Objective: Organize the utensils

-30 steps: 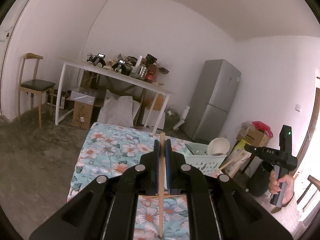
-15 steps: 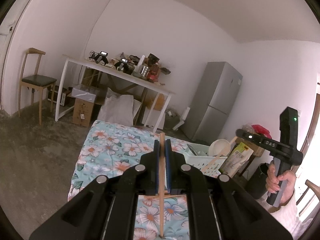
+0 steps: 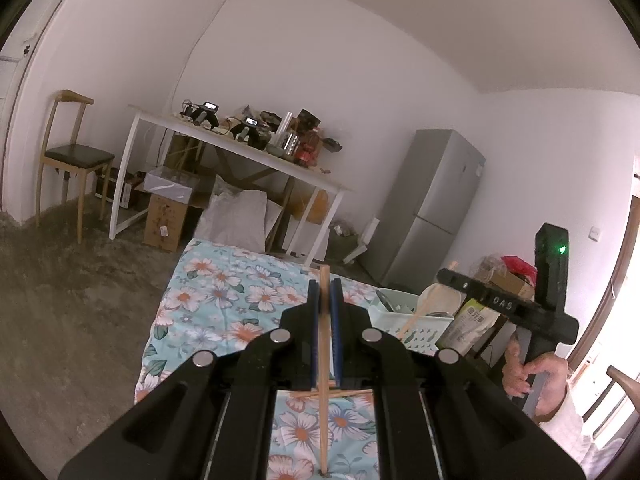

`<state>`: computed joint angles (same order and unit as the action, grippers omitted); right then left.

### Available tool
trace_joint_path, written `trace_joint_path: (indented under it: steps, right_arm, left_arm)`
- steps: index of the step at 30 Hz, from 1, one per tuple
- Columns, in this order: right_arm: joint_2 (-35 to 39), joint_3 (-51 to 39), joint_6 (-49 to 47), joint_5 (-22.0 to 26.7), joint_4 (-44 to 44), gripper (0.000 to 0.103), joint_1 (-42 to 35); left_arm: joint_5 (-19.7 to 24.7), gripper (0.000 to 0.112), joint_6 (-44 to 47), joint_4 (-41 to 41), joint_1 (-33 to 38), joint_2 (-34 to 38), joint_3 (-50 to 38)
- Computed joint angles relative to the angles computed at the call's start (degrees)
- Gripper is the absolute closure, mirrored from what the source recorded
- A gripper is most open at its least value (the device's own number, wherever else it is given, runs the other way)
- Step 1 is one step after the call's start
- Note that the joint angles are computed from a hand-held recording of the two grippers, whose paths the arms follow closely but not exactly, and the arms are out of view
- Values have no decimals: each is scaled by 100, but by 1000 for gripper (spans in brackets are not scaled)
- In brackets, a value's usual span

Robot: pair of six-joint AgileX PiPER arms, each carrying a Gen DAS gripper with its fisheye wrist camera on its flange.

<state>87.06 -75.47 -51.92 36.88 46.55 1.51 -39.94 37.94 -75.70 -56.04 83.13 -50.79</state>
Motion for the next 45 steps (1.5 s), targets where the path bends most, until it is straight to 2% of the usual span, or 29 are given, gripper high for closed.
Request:
trace_joint_path:
  steps: [4, 6, 8, 10, 15, 17, 25, 29, 31, 36, 38, 40, 42, 45]
  right_arm:
    - [156, 68, 27, 37, 31, 98, 37]
    - [42, 285, -115, -161, 203, 99, 53]
    - [-106, 403, -272, -57, 585, 100, -104]
    - [-268, 451, -361, -113, 607, 100, -142]
    - [-416, 218, -560, 707, 1055, 100, -732]
    - [-500, 184, -748, 1071, 1384, 100, -1080]
    - [-718, -108, -737, 2008, 2040, 100, -2407]
    - [-704, -164, -705, 2287, 2280, 99, -2838]
    - [-702, -172, -718, 2421, 2356, 99, -2961]
    - [-729, -72, -860, 2570, 2478, 99, -3027]
    - [-729, -39, -921, 2635, 2545, 99, -3059]
    - [-713, -28, -954, 2623, 2580, 99, -3026]
    - [-665, -70, -925, 2515, 2587, 99, -2929]
    - [-455, -318, -786, 2384, 2650, 99, -2741]
  left_arm:
    - [42, 107, -43, 52, 22, -24, 6]
    - [70, 107, -19, 30, 29, -31, -28]
    - [100, 107, 142, -47, 8, -38, -104]
    - [2, 107, 414, -142, -96, -18, -209]
    - [444, 108, 593, -10, -2, -3, -595]
    - [463, 108, 637, 76, 16, -33, -733]
    - [46, 108, 1070, 669, 38, 65, -1703]
    - [-251, 108, 1130, 1095, 184, 625, -2547]
    - [-177, 108, 1147, 1159, 318, 948, -2973]
    - [330, 108, 1994, 428, 613, 1922, -4267]
    - [169, 108, 2720, 10, 566, 2317, -4718]
    - [241, 107, 3400, -482, 585, 2647, -5073]
    - [553, 107, 3866, -990, 655, 2807, -5177]
    - [708, 106, 4423, -1452, 615, 2976, -5141]
